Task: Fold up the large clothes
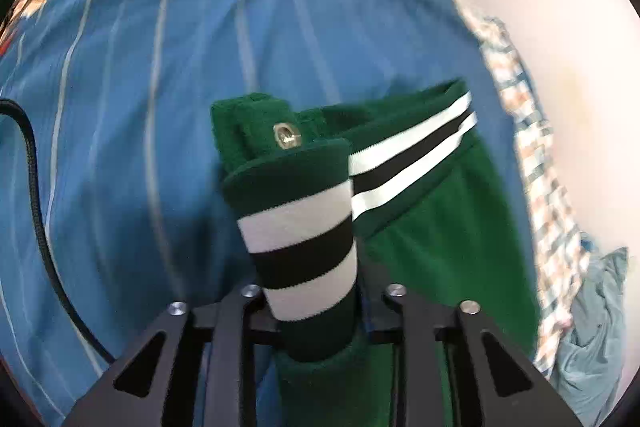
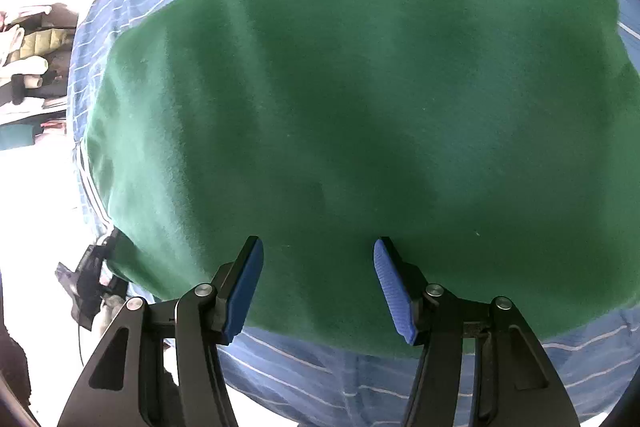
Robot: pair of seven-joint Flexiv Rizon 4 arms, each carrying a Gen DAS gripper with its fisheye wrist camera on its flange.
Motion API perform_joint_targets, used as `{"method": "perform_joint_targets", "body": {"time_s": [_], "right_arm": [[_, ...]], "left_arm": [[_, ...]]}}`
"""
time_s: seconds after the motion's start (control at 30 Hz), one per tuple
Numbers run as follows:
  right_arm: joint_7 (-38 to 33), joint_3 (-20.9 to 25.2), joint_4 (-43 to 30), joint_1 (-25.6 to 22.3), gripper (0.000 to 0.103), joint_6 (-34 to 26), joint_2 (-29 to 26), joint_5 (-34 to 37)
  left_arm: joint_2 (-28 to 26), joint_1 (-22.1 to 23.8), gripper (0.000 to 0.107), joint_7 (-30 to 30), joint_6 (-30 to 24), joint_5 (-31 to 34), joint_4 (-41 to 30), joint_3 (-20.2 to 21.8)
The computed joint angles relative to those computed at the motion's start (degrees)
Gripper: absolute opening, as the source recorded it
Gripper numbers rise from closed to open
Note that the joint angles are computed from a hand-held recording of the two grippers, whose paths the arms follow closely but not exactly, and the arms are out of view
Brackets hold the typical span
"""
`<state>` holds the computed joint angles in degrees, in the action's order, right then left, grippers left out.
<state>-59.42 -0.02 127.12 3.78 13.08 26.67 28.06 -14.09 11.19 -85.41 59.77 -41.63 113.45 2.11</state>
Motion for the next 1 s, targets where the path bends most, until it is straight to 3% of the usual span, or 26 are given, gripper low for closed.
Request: {"method": "perform_joint_targets", "body": {"time_s": [0.13, 0.17, 0.23, 0.3, 0.4, 0.47, 0.53, 0.6, 0.63, 0.67, 0.8, 0.93, 1.0], "right_arm": [[-0.98, -0.42, -1.25, 0.88, 0.06, 0.22, -0.54, 1.78], [-1.42, -0.51, -1.69, 1.12, 0.06, 0.26, -0.77, 2.03], [-2.04, -0.4, -2.48, 1.4, 0.06, 0.22, -1.36, 1.83], [-2.2, -0.24, -3.01, 1.46, 0.06, 0.4, -2.0, 1.57], [-1.53, -0.11, -3.16, 1.1, 0.06, 0.84, -2.57, 1.63], [-1.14, -0.03, -3.15, 0.92, 0.06, 0.92, -2.98, 1.45], [-0.71, 0.05, -2.96, 0.7, 0.06, 1.06, -3.39, 1.33], [-0.1, 0.23, -2.61, 0.48, 0.06, 1.31, -3.67, 1.3], [0.15, 0.32, -2.58, 0.48, 0.06, 1.53, -3.88, 1.34], [0.25, 0.35, -2.73, 0.59, 0.06, 1.63, -4.26, 1.39], [1.06, 0.88, -3.98, 1.04, 0.06, 1.86, -4.99, 1.08], [3.68, 2.16, -5.58, 0.81, 0.06, 3.46, -3.73, -1.58], [5.45, 2.96, -5.85, 0.5, 0.06, 4.32, -2.5, -4.08]], "left_arm": [[2.31, 4.38, 0.018, 13.11, 1.76, -23.72, 1.46, -7.38], [2.23, 3.88, 0.018, 16.64, 1.14, -29.88, 1.27, -7.44], [0.97, 2.27, 0.019, 19.59, -0.57, -33.98, 0.48, -5.98], [-0.32, 1.63, 0.02, 17.22, -0.58, -30.75, 0.56, -4.72], [-3.12, 0.58, 0.028, 15.35, -2.58, -30.97, -0.42, -2.71], [-5.19, -0.6, 0.04, 13.74, -3.38, -30.74, -2.1, -1.5], [-6.1, -0.82, 0.041, 12.97, -3.03, -28.53, -3.24, -1.53], [-6.89, -1.42, 0.038, 10.25, -2.38, -21.49, -5.24, -0.68], [-6.94, -1.17, 0.026, 7.83, -1.6, -15.71, -6.38, -0.68], [-7.29, -1.7, 0.023, 6.85, -1.83, -13.41, -7.68, 0.08], [-6.9, 2.25, 0.021, 4.11, -2.01, -6.19, -11.76, -3.26], [-7.54, 1.78, 0.021, 4.7, -3.28, -1.86, -19.31, 0.01], [-10.39, 3.91, 0.021, 5.86, -3.21, 1.56, -25.17, -1.56]]}}
